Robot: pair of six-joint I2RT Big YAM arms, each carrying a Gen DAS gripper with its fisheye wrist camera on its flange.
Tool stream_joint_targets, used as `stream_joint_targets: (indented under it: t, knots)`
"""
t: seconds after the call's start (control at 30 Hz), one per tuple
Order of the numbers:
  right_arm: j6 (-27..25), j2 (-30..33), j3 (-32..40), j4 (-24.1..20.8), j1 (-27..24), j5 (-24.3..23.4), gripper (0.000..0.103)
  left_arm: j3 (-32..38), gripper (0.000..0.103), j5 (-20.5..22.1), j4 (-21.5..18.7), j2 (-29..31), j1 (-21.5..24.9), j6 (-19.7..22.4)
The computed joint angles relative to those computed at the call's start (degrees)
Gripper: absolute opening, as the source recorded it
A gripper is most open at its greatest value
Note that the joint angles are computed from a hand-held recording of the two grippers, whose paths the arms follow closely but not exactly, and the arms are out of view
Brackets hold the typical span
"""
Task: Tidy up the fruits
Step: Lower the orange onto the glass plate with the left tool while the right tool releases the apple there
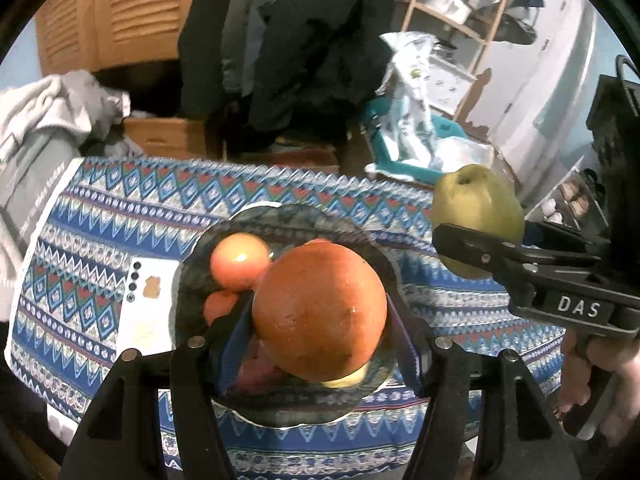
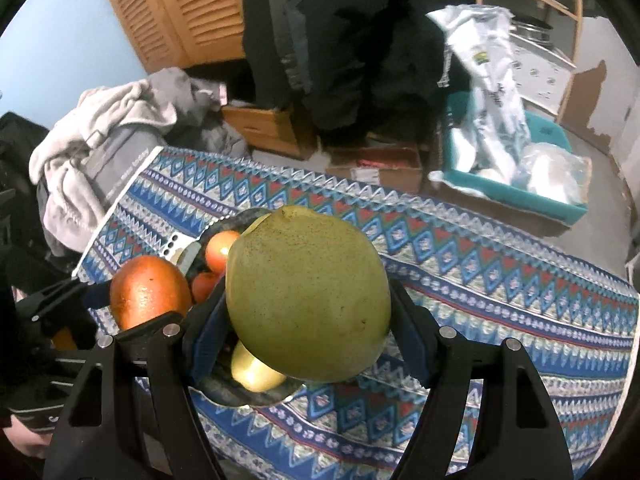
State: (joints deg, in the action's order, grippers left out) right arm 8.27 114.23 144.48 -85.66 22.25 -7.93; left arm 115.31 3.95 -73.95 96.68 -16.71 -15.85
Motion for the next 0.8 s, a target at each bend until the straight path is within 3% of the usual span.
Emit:
stream_joint_targets:
  t: [0.3, 0.47, 0.8]
  knots:
    - [0.81, 4.73, 2.71, -2.39, 0.88, -3.99, 0.074, -2.03, 0.065, 1.52, -0.84, 1.67, 1.81, -1.83]
    - [2.99, 4.91, 0.35, -1.13, 0.52, -6.86, 0.074, -3.16, 0.065, 2.21, -0.75, 2.14, 1.83, -2.1]
    - [3.48, 5.56, -1.54, -1.88, 0.5, -7.27, 0.075, -3.75, 0.065, 2.15, -1.75, 3.34, 0.93, -2.37]
